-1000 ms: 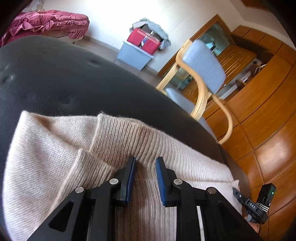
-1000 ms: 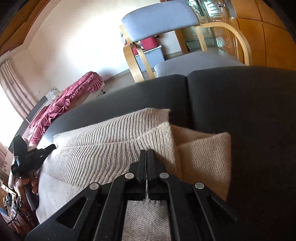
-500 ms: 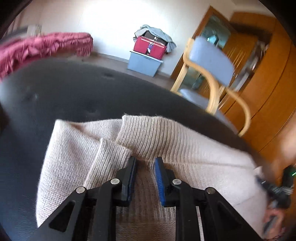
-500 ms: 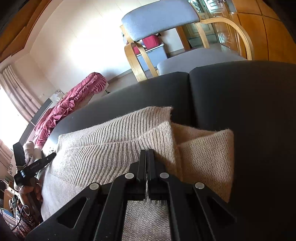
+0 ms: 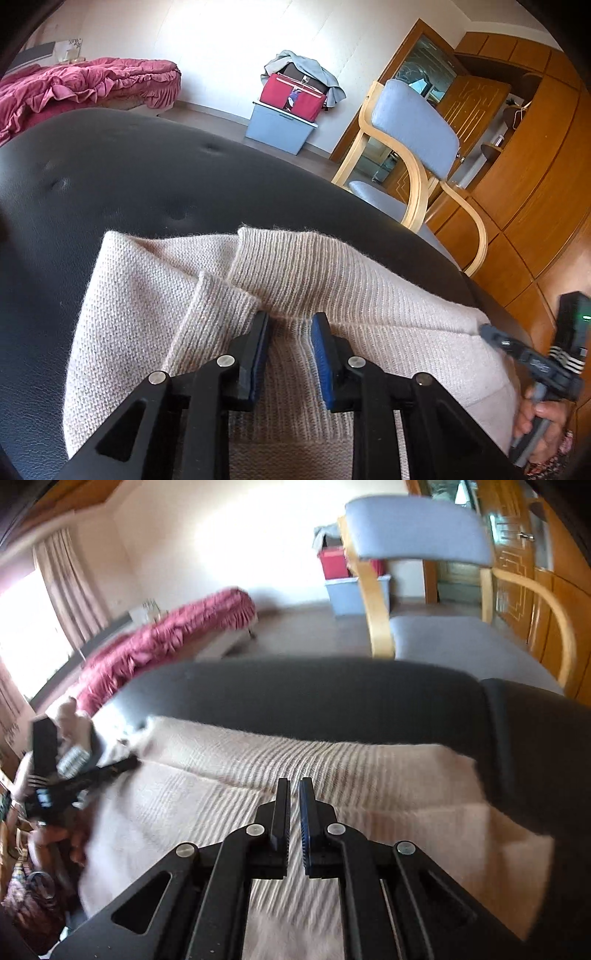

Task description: Fold clothes

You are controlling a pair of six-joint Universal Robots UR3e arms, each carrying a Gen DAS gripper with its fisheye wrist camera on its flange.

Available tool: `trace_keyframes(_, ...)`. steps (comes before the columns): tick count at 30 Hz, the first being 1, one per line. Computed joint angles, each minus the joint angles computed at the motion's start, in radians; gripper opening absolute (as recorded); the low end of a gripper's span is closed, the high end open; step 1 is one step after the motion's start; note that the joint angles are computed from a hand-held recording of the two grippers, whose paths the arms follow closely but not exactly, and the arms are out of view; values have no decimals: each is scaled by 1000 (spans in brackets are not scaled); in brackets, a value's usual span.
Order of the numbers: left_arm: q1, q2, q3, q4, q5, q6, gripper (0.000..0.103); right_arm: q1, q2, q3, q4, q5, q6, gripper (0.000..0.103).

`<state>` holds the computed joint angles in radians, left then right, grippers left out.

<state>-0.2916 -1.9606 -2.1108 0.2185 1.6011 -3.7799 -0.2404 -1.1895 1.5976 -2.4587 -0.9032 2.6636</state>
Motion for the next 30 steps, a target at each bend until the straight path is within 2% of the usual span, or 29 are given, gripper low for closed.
trace_keyframes(2, 7, -1, -12, 19, -13, -4, 23, -6, 67, -57, 14, -1, 38, 5)
trace_keyframes(4, 8, -4, -14, 26, -18, -6, 23, -65, 88, -61, 51, 96, 67, 5)
trace_keyframes(6, 9, -7, -15, 32, -23, -8, 23, -113, 87, -24, -27, 87, 168, 4)
trace_keyframes(10, 8, -9, -15, 36, -25, -8, 23, -165, 115, -31, -28, 124, 237, 0)
trace_keyframes(12, 10, -6, -19, 37, -28, -8, 23, -162, 72, 2, -36, 115, 219, 5)
trace_keyframes(14, 12, -4, -23, 41, -30, -9, 23, -167, -9, 74, -61, 111, 194, 5)
trace_keyframes(16, 13, -3, -28, 46, -31, -10, 23, -193, -119, 189, -60, 182, 119, 5)
trace_keyframes(17, 13, -2, -30, 48, -32, -10, 23, -209, -178, 228, 2, 219, 37, 6)
trace_keyframes(19, 13, -1, -34, 52, -32, -11, 23, -198, -244, 268, 66, 188, -60, 6)
trace_keyframes(21, 17, -1, -43, 67, -40, -13, 23, -176, -279, 316, 44, 104, -104, 6)
trace_keyframes(24, 35, 3, -69, 104, -73, -23, 23, -172, -256, 384, -107, 10, -55, 6)
trace_keyframes(27, 66, 56, -134, 126, -122, -29, 23, -242, -236, 395, -89, 88, -18, 5)
trace_keyframes(28, 57, 93, -154, 106, -95, -28, 23, -253, -232, 402, -90, 109, -15, 5)
trace_keyframes(30, 8, 170, -176, 37, 28, -39, 23, -260, -225, 410, -94, 132, -13, 5)
